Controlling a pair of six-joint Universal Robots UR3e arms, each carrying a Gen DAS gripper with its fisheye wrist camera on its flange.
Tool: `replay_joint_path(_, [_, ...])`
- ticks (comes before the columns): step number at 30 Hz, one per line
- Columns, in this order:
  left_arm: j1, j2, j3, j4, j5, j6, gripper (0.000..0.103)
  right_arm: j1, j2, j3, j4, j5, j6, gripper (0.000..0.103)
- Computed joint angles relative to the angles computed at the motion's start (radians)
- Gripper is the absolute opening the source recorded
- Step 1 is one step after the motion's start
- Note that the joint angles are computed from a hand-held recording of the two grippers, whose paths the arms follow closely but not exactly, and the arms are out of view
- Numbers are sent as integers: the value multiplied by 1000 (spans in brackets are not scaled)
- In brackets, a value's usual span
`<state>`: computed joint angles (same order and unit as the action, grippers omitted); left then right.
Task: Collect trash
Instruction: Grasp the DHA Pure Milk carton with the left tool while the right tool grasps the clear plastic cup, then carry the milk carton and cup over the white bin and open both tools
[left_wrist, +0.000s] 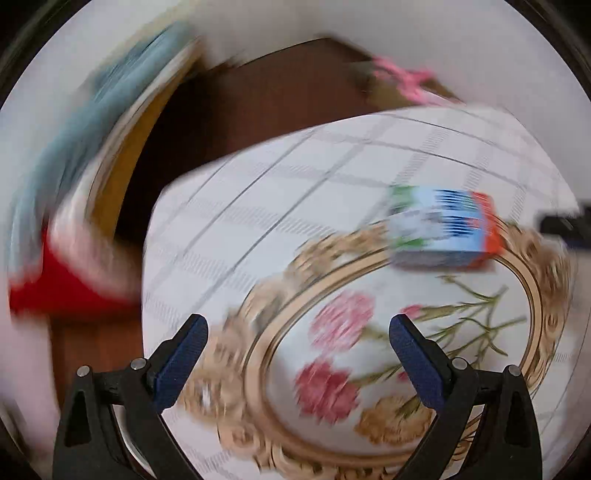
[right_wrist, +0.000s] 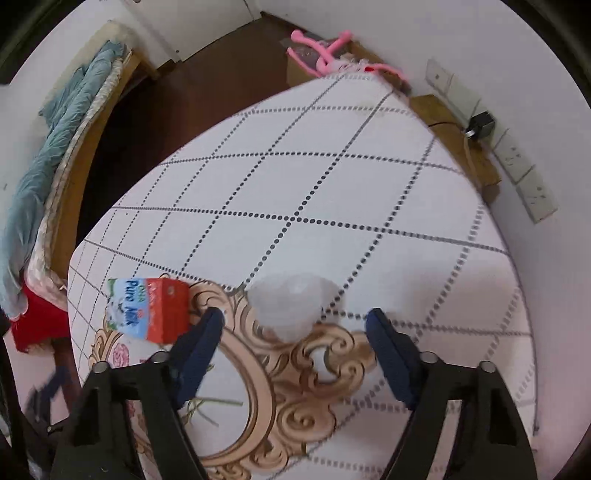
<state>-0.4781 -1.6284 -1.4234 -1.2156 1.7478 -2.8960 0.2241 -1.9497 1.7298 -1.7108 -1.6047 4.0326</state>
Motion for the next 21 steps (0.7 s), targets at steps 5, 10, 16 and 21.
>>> replay_joint_path(5, [-64, -89, 106, 32, -73, 288, 100, -7, -32, 48, -47, -19, -79, 43])
replay_joint_path(10, [-113, -230, 312, -76, -125, 484, 100, -47, -123, 102, -27, 23, -94, 43])
replay_joint_path(16, [-119, -320, 397, -176, -130, 575, 84, -35, -173, 120, 14, 12, -86, 43])
replay_joint_path(21, [-94, -296, 406, -224, -157, 464, 65, 2, -160, 111, 12, -1, -69, 43])
